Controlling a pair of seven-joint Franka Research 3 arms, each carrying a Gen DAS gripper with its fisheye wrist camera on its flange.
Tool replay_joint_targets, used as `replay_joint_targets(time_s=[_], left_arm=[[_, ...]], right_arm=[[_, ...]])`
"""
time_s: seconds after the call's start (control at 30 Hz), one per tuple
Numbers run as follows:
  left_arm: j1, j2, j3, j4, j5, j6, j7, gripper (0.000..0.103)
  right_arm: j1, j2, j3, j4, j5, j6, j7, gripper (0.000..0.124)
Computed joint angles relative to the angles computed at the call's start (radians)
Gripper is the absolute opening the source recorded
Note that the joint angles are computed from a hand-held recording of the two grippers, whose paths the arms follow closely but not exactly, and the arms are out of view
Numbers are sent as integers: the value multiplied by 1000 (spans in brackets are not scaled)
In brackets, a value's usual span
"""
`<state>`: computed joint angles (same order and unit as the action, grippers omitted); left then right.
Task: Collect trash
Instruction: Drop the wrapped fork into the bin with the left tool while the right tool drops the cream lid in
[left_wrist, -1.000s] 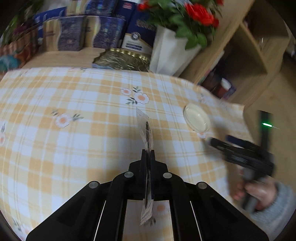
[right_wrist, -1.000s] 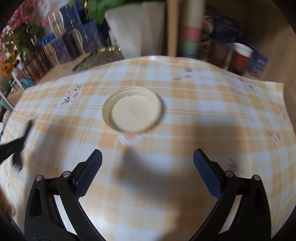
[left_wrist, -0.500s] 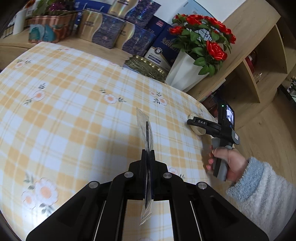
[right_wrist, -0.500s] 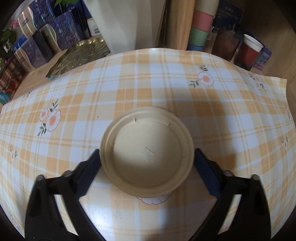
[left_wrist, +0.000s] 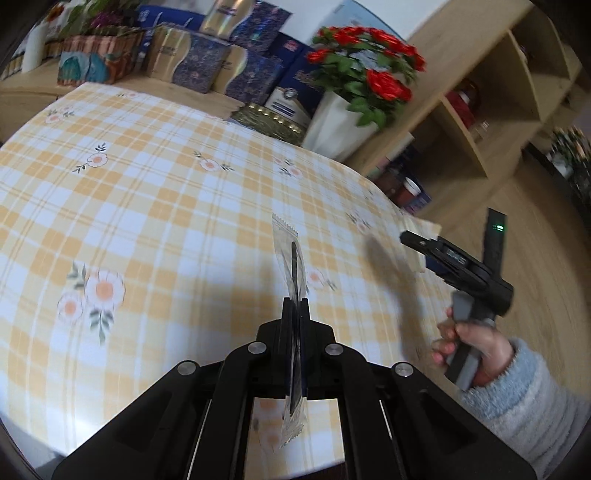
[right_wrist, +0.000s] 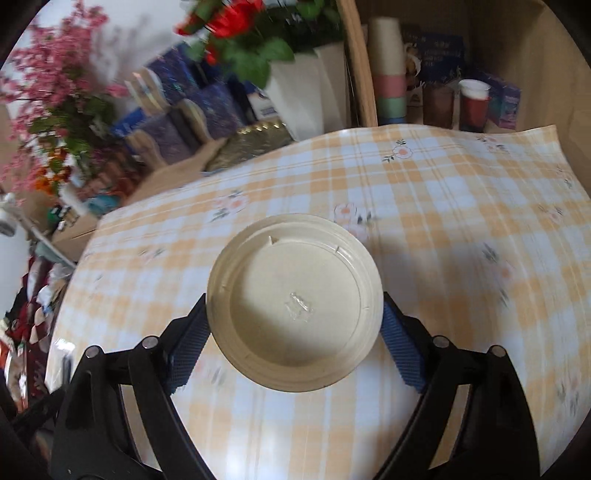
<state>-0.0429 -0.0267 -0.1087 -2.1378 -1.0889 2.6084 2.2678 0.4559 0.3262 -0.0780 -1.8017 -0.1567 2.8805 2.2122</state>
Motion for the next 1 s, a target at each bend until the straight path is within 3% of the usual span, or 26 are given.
replay_joint_targets(time_s=[0.17,0.3,0.47,0.73,0.83,1.0], left_arm=[[-26,-134,16,-119,-16,-24,35,3],[-71,-229,49,-205,-16,-28,52,3],[-128,-338,85,-314,-10,-26,54,3],[-213,-493,134,-467,33,16,35,4],[-238,-545,154,-518,51,39,18,3],[-283,-589,185,-569,110,63,-18,3]], right_arm=[[85,-233,-40,-294,-221,78,199,86],[74,-368,21,-438,-384,62,317,86],[15,-471,149,-556,-571,68,450,86],[-64,-516,314,-667,-575,140,555,86],[-72,-520,353,-687,-535,147,519,86],[-35,-473,359,-699,-360,156,371,86]])
